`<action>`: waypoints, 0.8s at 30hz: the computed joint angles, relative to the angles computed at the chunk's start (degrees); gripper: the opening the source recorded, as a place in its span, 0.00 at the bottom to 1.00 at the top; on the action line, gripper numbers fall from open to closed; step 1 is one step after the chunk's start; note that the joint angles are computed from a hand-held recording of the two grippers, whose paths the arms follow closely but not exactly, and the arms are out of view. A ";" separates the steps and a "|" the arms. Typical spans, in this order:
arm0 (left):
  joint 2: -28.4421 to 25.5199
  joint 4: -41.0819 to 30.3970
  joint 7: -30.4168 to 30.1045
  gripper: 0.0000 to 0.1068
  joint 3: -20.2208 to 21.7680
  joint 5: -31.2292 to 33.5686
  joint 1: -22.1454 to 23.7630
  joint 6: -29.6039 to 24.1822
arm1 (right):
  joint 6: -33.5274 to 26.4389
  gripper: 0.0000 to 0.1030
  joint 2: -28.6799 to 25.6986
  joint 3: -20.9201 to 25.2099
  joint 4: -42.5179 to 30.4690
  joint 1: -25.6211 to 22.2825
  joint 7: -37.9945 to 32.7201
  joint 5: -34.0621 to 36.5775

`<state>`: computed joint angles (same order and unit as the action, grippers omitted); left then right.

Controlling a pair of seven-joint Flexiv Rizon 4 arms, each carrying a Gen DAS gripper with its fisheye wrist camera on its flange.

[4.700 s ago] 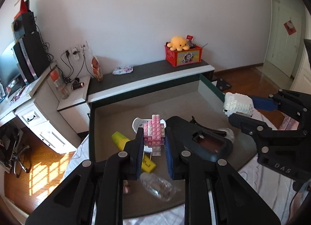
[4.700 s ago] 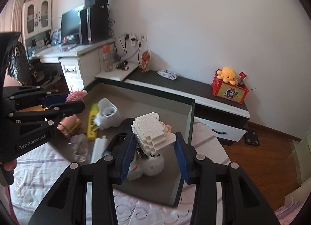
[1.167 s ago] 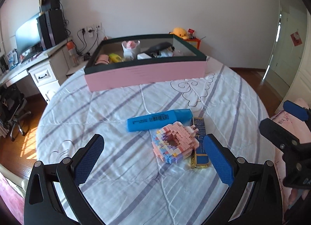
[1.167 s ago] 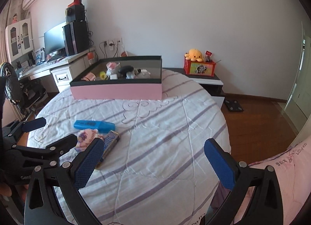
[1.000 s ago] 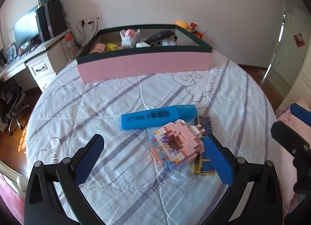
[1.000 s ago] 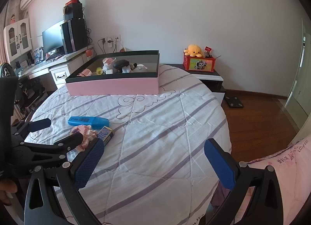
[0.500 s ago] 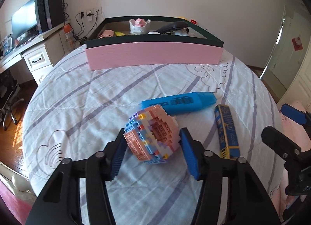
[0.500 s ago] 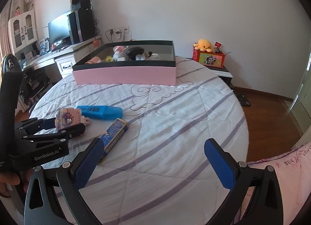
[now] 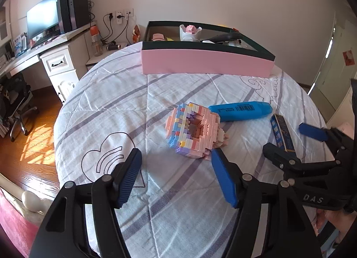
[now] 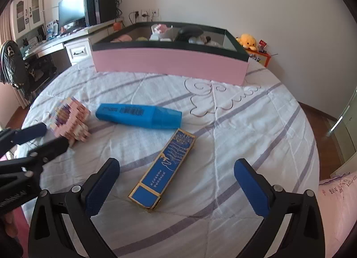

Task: Organize rigid objects
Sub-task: 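Grasp the brick donut with the left gripper while the right gripper grasps the blue box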

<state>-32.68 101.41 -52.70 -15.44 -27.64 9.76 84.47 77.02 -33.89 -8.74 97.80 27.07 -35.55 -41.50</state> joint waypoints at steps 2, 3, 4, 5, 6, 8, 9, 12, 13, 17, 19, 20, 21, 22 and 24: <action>-0.18 -0.09 0.08 0.71 -0.30 -0.10 0.24 0.41 | 1.33 0.76 -0.19 1.81 0.26 -1.73 -1.70 1.78; -0.29 -0.26 -0.01 0.73 -0.23 -0.04 0.19 0.35 | 2.26 0.69 0.05 1.26 0.86 -1.63 -1.80 1.76; -0.45 -0.52 -0.20 0.74 -0.18 -0.05 0.10 0.30 | 2.51 0.65 0.28 1.05 1.20 -1.63 -2.32 1.85; -0.66 -0.94 -0.44 0.75 -0.06 -0.02 -0.05 0.02 | 2.72 0.57 0.56 0.99 1.61 -1.75 -2.98 1.97; -0.87 -1.45 -0.88 0.76 0.54 0.23 -0.60 -0.39 | 3.09 0.47 0.82 1.07 2.01 -2.05 -3.46 2.38; -1.30 -2.18 -1.39 0.77 1.12 0.62 -1.22 -0.50 | 3.15 0.34 1.24 0.79 2.52 -2.14 -3.81 3.02; -1.61 -2.67 -1.64 0.77 1.41 0.86 -1.56 -0.62 | 3.47 0.30 1.42 0.68 2.82 -2.26 -4.00 3.26; -2.47 -4.36 -2.86 0.78 2.93 1.83 -2.93 -1.85 | 4.63 0.30 1.18 1.29 2.71 -3.06 -4.86 5.12; -2.67 -4.64 -2.85 0.78 2.77 1.96 -2.97 -1.98 | 4.77 0.30 1.12 0.62 2.72 -2.53 -4.69 5.12; -3.58 -5.80 -2.89 0.77 3.46 3.21 -3.83 -1.77 | 4.83 0.31 0.13 -0.47 1.55 -1.66 -5.23 5.09; -3.91 -5.80 -1.84 0.63 1.93 3.13 -2.76 -1.67 | 4.89 0.32 -0.05 -0.32 1.24 -1.76 -5.97 5.41; -4.04 -5.84 -1.72 0.63 1.95 3.28 -2.81 -1.36 | 4.82 0.31 -0.20 -0.33 1.03 -1.74 -6.54 5.39; -4.13 -5.71 -1.33 0.63 1.56 3.37 -2.59 -0.89 | 4.81 0.31 -0.31 -0.30 0.92 -1.75 -7.01 5.45; -4.15 -5.62 -0.95 0.63 1.30 3.55 -2.43 -0.65 | 4.91 0.31 -0.42 -0.08 0.80 -1.93 -7.62 5.62; -4.07 -5.38 -0.56 0.63 0.72 3.54 -2.05 -0.36 | 5.14 0.28 -0.70 0.69 0.42 -2.48 -8.94 6.36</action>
<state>-36.76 96.03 -53.26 -14.72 -24.10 7.71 84.11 82.17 -34.59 -8.05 98.22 24.59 -44.49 -35.14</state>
